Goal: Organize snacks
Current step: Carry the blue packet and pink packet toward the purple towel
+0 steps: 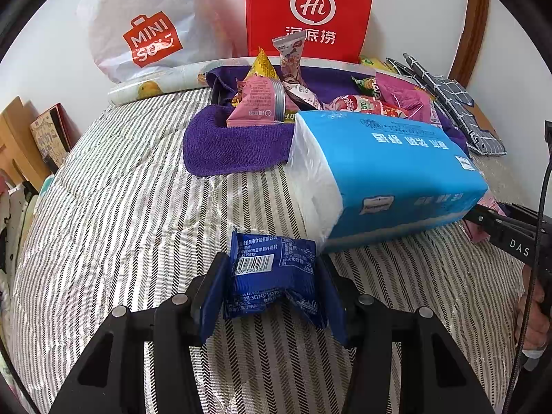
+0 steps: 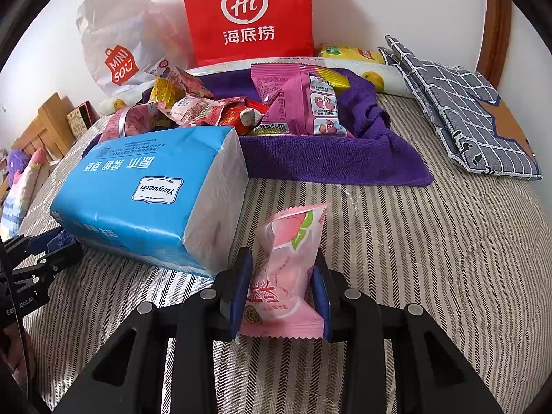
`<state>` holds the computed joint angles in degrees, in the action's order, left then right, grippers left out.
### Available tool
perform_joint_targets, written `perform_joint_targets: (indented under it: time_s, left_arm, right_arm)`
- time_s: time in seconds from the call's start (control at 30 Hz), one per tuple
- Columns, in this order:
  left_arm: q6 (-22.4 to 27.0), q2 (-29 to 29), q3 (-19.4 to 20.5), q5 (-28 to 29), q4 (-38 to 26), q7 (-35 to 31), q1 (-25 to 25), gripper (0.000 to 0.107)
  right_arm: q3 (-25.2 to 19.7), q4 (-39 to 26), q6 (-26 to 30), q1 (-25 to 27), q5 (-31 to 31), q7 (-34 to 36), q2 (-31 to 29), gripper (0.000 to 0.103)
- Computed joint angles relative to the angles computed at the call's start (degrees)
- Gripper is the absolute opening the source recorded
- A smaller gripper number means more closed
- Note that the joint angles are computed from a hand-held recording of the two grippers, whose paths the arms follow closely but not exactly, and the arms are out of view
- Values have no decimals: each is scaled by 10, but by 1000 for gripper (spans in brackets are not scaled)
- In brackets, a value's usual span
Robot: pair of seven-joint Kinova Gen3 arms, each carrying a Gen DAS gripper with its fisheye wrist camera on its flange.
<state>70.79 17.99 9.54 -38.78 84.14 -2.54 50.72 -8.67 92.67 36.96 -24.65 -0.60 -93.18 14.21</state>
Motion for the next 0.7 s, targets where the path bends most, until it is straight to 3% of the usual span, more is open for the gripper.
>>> perform_joint_targets:
  time_s: [0.27,0.33,0.53,0.7]
  left_arm:
    - [-5,-4,1,-2,6,8,0,48]
    - [0,-3,1,-3,5,13,2,41]
    - [-45,-31,4,-8,44,48,-7,37]
    - [-48,-48,18,-10,57,69,-11,37]
  right_arm:
    - [-1,2,-2,1,-4,2,0,34]
    - [0,2,-2,1,-4,3,0,34]
    - [8,6,-3,-15,25,-25,-5,32]
    - [-3,31,-7,0,0,-17,-35,26]
